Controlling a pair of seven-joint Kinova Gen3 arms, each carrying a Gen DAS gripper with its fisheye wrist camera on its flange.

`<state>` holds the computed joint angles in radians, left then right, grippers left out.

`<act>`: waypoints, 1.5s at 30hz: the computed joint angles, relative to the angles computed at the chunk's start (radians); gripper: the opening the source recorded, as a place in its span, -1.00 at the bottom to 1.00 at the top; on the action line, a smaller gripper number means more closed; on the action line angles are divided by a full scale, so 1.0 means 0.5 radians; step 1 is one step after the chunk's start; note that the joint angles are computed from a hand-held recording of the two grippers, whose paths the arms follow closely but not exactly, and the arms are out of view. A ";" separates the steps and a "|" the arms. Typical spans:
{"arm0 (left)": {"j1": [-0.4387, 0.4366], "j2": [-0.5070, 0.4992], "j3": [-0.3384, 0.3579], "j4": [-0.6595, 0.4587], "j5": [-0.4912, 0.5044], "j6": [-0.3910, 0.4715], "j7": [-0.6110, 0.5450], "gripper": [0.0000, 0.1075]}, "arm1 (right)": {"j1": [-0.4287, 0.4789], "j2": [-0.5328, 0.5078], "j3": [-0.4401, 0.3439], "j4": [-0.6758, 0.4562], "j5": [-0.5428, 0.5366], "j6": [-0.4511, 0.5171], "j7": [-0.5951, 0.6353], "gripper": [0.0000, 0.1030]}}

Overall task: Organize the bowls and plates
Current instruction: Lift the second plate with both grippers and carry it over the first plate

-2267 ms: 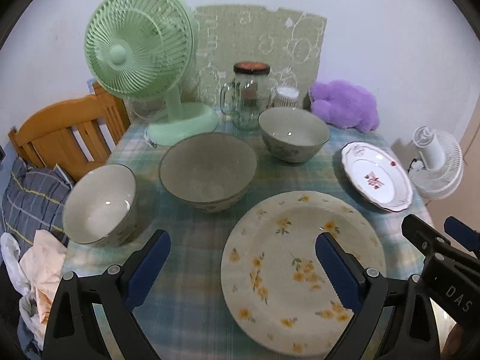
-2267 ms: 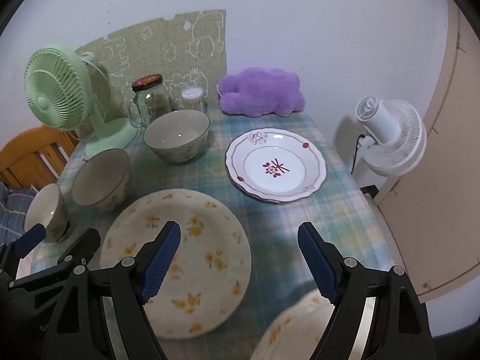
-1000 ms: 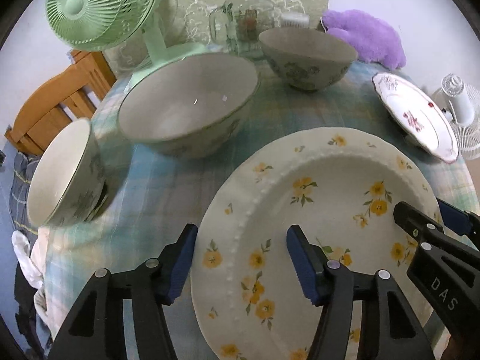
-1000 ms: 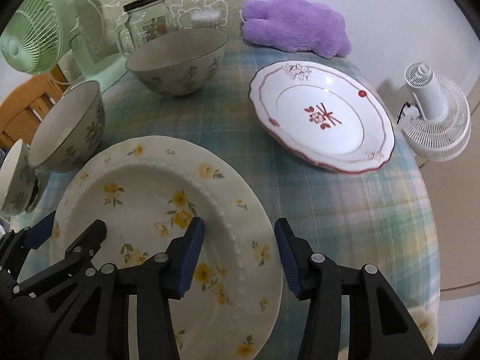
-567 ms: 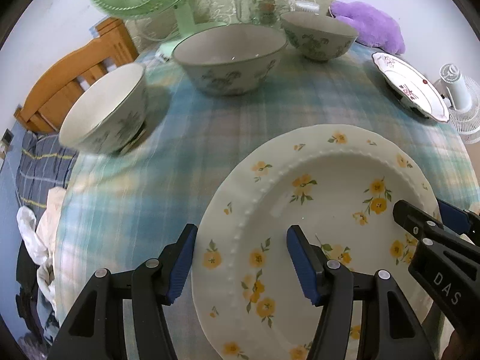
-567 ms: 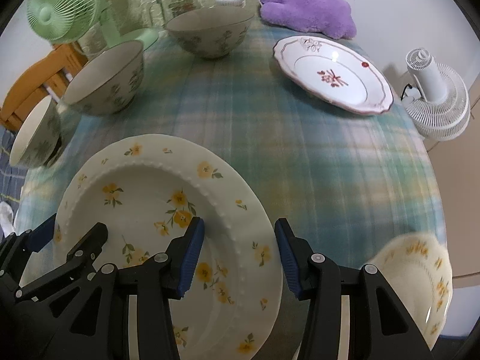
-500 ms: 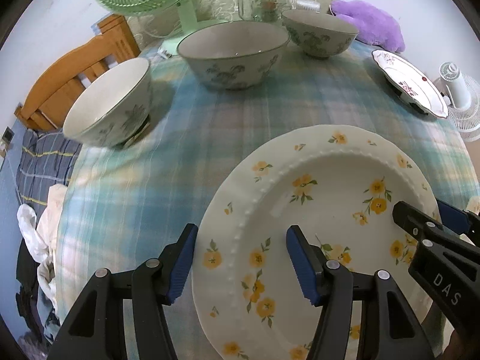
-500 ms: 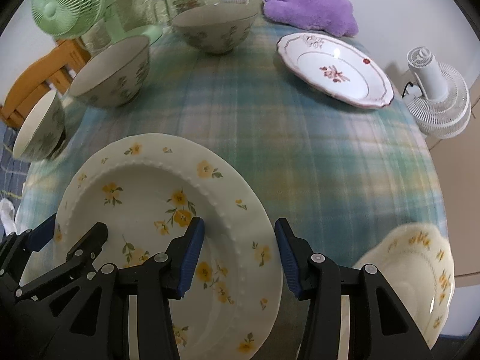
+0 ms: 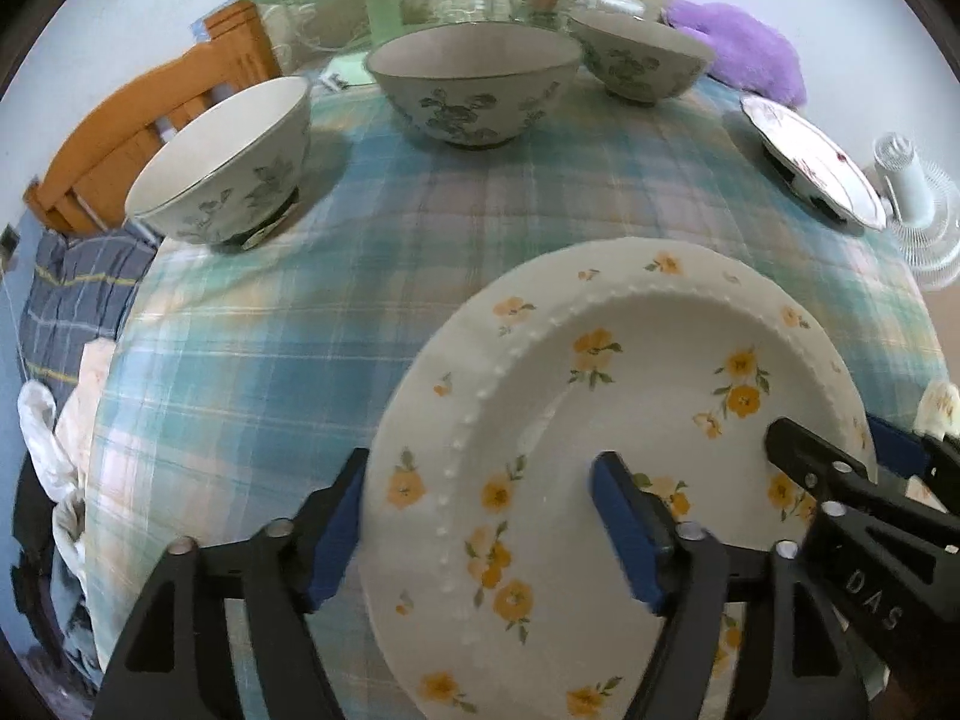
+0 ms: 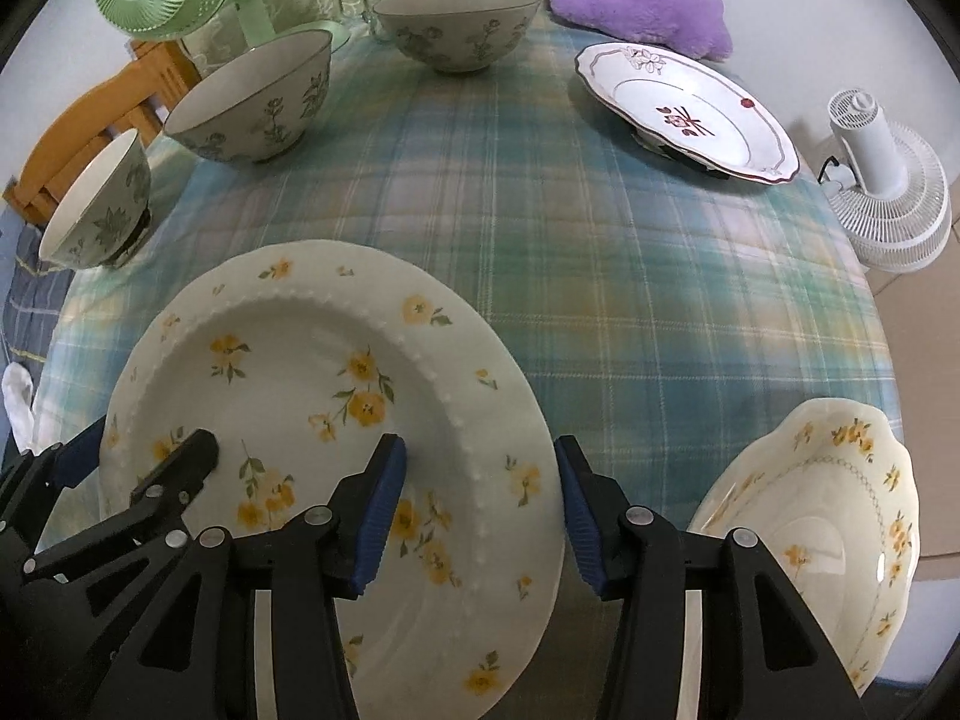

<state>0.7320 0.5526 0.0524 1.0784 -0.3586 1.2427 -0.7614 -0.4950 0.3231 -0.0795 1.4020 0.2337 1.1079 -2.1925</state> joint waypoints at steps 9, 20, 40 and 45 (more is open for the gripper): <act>-0.054 -0.026 0.020 0.014 0.055 -0.009 -0.046 0.30 | -0.044 0.022 0.001 -0.062 0.047 0.098 -0.012 0.13; -0.041 -0.158 0.043 0.108 0.036 -0.058 -0.069 0.27 | -0.154 -0.086 -0.014 -0.072 0.182 0.227 -0.211 0.14; 0.098 -0.337 0.138 0.159 -0.151 -0.125 -0.038 0.27 | -0.250 -0.418 -0.161 0.106 0.491 0.394 -0.750 0.14; 0.221 -0.235 0.126 0.003 -0.181 -0.029 0.044 0.27 | -0.112 -0.531 -0.172 0.228 0.417 0.333 -0.649 0.14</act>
